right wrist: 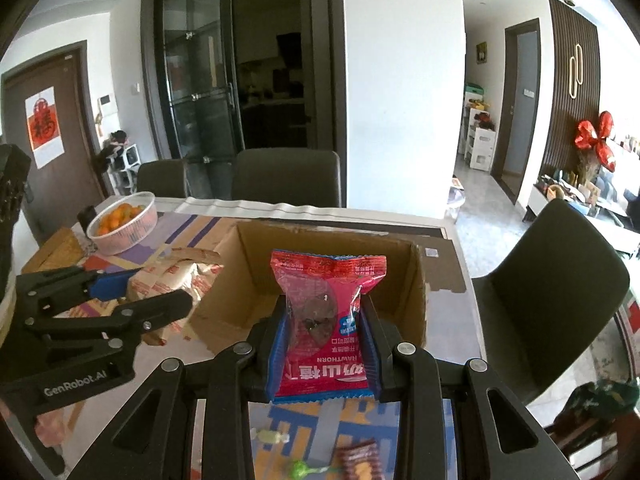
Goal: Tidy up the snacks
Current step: 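Lift the biscuits pack and red bag and carry them over the box, then open both tools to drop the biscuits pack and red bag into the box, then move both tools back toward the candies and lollipop on the table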
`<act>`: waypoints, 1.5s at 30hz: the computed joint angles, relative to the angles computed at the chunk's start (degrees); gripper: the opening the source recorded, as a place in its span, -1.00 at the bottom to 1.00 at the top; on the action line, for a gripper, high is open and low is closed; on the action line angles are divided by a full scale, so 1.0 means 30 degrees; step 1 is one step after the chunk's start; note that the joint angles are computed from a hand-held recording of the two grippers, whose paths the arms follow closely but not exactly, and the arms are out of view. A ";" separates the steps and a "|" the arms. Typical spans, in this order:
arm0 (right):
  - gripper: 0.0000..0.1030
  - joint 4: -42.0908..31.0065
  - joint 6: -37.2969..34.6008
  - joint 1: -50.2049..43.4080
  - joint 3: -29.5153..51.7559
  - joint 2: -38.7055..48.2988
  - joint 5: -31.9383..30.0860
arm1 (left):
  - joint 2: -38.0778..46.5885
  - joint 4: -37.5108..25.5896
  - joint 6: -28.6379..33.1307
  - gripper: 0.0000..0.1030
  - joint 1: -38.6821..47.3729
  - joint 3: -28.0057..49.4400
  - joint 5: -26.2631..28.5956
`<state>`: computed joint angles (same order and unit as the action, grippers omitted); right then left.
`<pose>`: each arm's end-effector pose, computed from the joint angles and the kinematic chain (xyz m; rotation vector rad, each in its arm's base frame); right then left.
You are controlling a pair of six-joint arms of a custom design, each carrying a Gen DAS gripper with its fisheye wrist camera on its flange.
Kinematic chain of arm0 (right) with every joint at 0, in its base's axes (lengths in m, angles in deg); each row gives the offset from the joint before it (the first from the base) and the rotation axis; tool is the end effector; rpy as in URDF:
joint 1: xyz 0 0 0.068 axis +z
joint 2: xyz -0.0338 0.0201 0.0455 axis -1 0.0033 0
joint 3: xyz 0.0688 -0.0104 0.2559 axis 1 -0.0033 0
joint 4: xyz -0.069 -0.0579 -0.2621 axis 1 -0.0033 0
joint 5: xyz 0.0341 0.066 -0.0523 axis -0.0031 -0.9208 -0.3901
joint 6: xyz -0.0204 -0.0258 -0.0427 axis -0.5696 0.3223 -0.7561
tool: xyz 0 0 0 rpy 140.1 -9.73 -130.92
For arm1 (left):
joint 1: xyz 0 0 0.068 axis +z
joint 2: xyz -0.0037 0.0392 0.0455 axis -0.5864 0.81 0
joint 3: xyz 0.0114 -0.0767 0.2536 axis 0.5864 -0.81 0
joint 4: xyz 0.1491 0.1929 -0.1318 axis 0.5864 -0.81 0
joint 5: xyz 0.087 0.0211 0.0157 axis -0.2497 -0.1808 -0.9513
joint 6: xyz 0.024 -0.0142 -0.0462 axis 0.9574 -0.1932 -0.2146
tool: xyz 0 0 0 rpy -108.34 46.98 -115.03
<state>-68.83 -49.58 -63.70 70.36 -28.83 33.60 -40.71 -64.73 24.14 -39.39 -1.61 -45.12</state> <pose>0.2184 0.1078 0.2518 -0.4769 2.1750 0.2937 0.1711 -0.0109 0.2520 -0.0099 2.3329 -0.0833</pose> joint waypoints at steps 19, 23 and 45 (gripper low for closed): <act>-0.10 0.1290 -0.0643 -0.1518 0.2715 0.5528 -0.0653 | 0.4833 0.3121 0.0118 0.10 0.0158 0.0961 -0.0547; 0.00 0.1487 -0.0674 -0.1423 0.1977 0.4846 -0.0340 | 0.3608 0.2669 0.0042 0.11 -0.0048 0.0287 -0.0930; 0.18 -0.2162 -0.0190 0.1119 -0.3554 -0.6211 0.0903 | -0.7848 -0.6482 -0.4455 0.21 -0.7588 -0.1841 -0.6598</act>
<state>-75.32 -50.15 -60.34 59.70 -47.47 36.31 -64.25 -84.17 10.78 -62.15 -7.13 -64.91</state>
